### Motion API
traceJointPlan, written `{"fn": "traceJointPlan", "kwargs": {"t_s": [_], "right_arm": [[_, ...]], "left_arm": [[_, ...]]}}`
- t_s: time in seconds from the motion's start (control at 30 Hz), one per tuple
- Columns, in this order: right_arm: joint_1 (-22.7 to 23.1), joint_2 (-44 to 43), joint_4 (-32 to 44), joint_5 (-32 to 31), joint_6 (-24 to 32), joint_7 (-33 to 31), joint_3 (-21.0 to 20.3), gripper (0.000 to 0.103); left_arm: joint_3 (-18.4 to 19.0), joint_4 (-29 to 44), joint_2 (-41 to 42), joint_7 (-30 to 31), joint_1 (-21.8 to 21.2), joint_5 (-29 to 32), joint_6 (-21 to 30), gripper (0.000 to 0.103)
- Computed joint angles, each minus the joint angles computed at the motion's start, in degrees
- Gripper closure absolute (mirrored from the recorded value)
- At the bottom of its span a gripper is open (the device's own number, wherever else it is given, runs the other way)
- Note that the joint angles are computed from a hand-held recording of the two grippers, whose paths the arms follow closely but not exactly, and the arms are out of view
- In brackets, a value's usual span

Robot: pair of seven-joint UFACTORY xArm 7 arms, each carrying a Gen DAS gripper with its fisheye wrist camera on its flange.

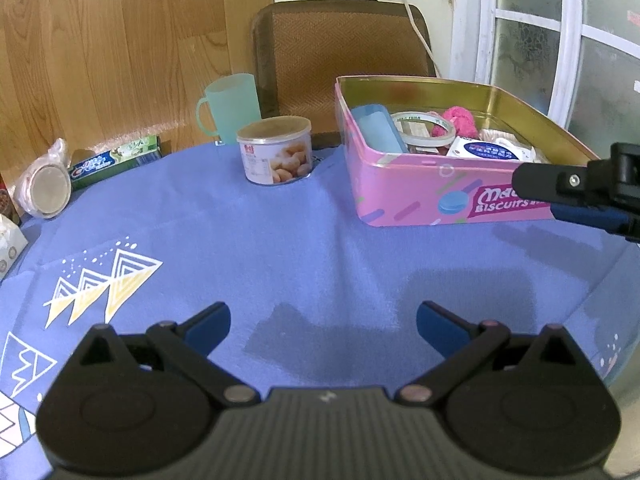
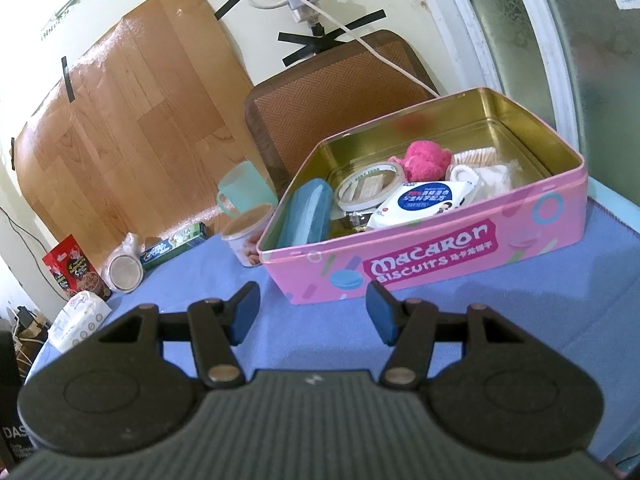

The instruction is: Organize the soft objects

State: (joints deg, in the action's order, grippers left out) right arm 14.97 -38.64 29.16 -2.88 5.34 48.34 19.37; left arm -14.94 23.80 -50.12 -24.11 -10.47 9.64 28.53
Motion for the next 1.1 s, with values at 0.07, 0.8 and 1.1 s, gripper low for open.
{"fn": "traceJointPlan", "kwargs": {"t_s": [0.07, 0.8, 1.1], "right_arm": [[-0.52, -0.19, 0.1, -0.14, 0.16, 0.53, 0.74, 0.042], [-6.79, -1.34, 1.04, -4.96, -0.85, 3.33, 6.46, 0.037], [-7.32, -1.0, 1.53, -5.72, -1.09, 3.51, 7.04, 0.037]], "left_arm": [[-0.12, 0.15, -0.16, -0.14, 0.06, 0.07, 0.46, 0.0], [-0.21, -0.89, -5.07, -2.65, 6.57, 2.81, -2.16, 0.0], [-0.11, -1.23, -6.05, -2.79, 7.37, 3.05, -1.77, 0.0]]}}
